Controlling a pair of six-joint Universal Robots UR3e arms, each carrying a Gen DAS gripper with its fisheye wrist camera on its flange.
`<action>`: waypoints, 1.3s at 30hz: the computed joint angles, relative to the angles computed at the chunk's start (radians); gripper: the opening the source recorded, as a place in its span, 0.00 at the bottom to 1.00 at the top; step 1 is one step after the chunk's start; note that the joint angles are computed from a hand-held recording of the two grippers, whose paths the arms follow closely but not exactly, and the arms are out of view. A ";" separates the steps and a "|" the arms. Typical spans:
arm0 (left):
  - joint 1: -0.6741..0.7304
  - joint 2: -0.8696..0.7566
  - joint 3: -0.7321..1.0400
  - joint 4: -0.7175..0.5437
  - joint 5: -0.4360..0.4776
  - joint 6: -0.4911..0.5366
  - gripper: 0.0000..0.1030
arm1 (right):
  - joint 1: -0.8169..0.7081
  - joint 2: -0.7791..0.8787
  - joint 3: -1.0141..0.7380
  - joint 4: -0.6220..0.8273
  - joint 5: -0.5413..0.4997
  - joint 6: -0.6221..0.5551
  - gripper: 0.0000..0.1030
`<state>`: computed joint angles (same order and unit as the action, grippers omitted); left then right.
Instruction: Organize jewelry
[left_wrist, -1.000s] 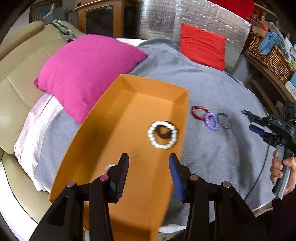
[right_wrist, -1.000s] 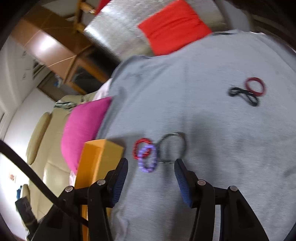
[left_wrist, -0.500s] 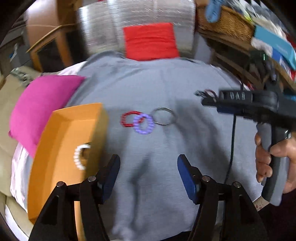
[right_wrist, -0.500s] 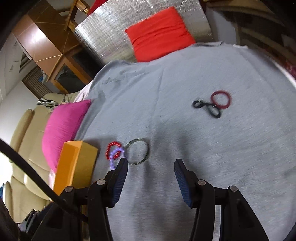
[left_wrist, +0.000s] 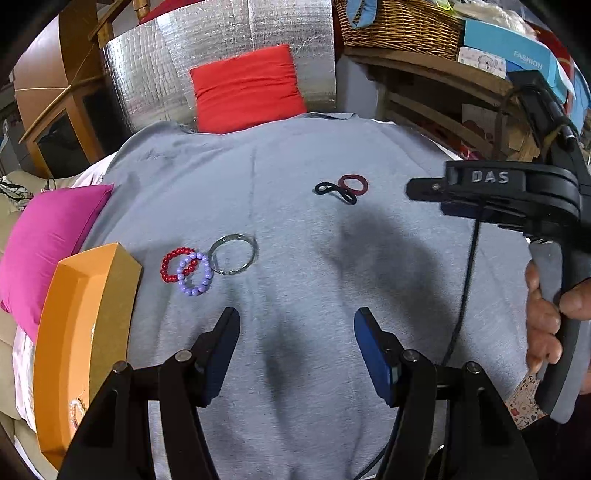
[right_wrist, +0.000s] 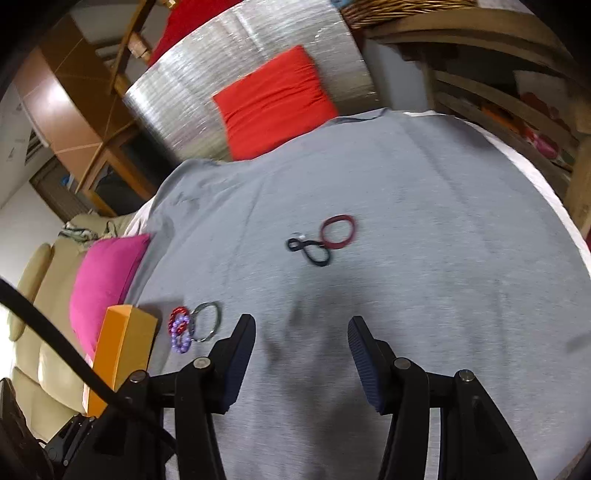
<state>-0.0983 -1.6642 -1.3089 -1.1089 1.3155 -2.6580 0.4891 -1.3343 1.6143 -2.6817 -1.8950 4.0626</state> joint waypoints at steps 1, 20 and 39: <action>0.000 0.002 -0.004 -0.001 0.001 0.002 0.63 | -0.003 -0.015 0.019 -0.004 -0.002 0.003 0.54; 0.084 0.034 0.058 -0.081 -0.023 0.034 0.63 | -0.009 -0.034 0.060 -0.041 0.031 0.002 0.54; 0.188 -0.431 0.589 -0.335 -0.140 0.127 0.63 | -0.066 0.233 -0.227 -0.004 0.207 -0.001 0.54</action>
<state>0.0901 -2.0949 -0.7200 -1.4434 1.1751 -2.5312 0.4233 -1.1013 1.3876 -2.6862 -1.6877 4.0614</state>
